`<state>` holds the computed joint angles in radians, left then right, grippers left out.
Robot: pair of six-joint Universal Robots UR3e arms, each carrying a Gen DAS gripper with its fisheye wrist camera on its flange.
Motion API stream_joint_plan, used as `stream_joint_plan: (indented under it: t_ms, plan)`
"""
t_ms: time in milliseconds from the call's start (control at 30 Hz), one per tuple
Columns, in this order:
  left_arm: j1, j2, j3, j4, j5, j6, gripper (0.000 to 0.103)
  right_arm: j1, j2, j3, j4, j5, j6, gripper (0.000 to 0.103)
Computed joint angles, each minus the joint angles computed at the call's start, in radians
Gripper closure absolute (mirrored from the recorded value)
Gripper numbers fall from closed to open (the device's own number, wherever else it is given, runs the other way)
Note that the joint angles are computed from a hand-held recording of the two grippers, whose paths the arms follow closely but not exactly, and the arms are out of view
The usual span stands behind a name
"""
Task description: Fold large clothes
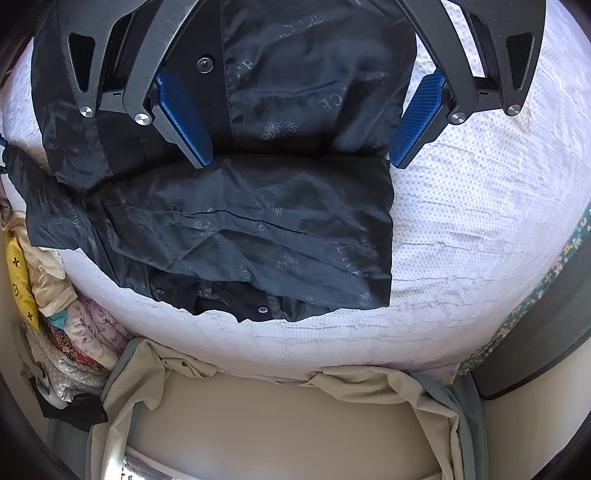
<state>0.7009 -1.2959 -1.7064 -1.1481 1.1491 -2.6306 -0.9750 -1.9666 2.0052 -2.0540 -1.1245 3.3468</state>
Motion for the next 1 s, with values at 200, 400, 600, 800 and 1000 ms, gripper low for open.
stream_joint_plan:
  t_ms: [200,400,600,800,1000]
  plan:
    - [-0.001,0.0,-0.006,0.006,0.001,-0.005,0.005,0.133,0.063,0.002,-0.145,-0.126,0.002,0.068]
    - [0.007,0.005,-0.01,0.015,-0.004,-0.009,0.005,0.191,0.042,-0.064,-0.105,-0.168,0.015,0.09]
    - [0.027,0.003,-0.001,0.009,-0.019,-0.019,0.005,0.397,0.001,-0.165,-0.199,-0.284,0.058,0.091]
    - [0.043,0.017,-0.001,-0.006,-0.034,-0.01,0.005,0.793,0.087,-0.331,-0.336,-0.43,0.059,0.091]
    - [0.034,0.021,-0.008,-0.001,-0.026,-0.004,0.005,1.152,0.3,-0.545,-0.398,-0.437,0.05,0.091]
